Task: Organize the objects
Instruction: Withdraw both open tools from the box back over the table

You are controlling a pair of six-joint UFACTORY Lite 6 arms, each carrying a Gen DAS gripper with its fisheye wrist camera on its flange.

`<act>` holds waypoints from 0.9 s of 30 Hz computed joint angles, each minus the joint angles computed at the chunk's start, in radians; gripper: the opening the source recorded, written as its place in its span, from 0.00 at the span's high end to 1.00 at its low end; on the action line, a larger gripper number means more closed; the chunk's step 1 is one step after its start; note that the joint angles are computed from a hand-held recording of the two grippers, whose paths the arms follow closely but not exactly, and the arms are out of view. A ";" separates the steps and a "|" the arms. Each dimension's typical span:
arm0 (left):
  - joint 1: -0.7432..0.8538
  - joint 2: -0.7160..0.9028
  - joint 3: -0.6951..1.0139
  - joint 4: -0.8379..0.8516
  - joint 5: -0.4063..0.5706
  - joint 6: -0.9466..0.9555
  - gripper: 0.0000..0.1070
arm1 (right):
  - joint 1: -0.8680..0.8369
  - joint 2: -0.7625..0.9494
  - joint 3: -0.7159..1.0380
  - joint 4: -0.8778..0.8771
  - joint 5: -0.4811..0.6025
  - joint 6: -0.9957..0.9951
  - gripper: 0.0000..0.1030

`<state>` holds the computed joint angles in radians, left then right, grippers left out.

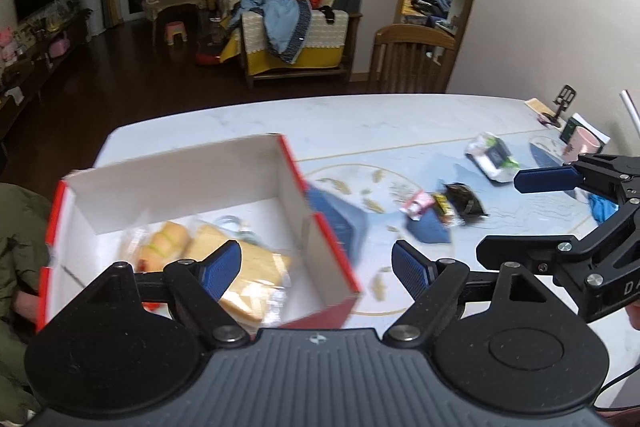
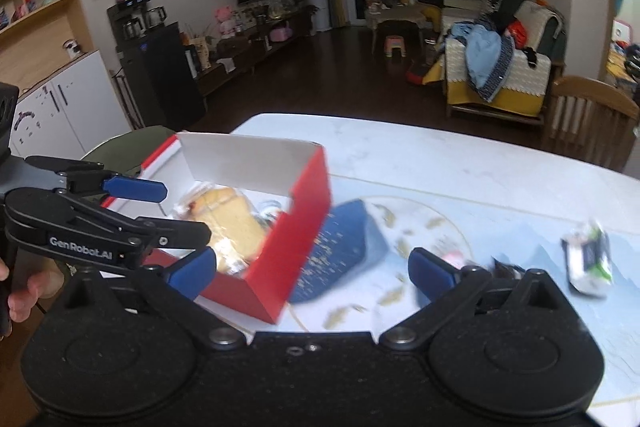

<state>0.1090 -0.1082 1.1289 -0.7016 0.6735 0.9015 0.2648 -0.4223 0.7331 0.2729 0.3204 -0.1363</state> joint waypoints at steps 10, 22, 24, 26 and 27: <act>-0.271 -0.031 -0.079 0.124 -0.139 -0.266 0.09 | -0.454 -0.169 -0.178 0.461 0.164 -0.653 0.01; -0.542 0.147 -0.033 0.473 -0.388 -0.747 0.05 | -0.963 -0.025 -0.186 0.719 0.291 -1.204 0.01; -0.567 0.186 -0.019 0.506 -0.435 -0.789 0.05 | -1.003 0.025 -0.167 0.750 0.285 -1.267 0.01; -0.582 0.242 0.025 0.555 -0.438 -0.837 0.04 | -1.030 0.088 -0.135 0.780 0.276 -1.313 0.01; -0.583 0.274 0.055 0.531 -0.429 -0.813 0.04 | -1.041 0.122 -0.115 0.793 0.273 -1.328 0.01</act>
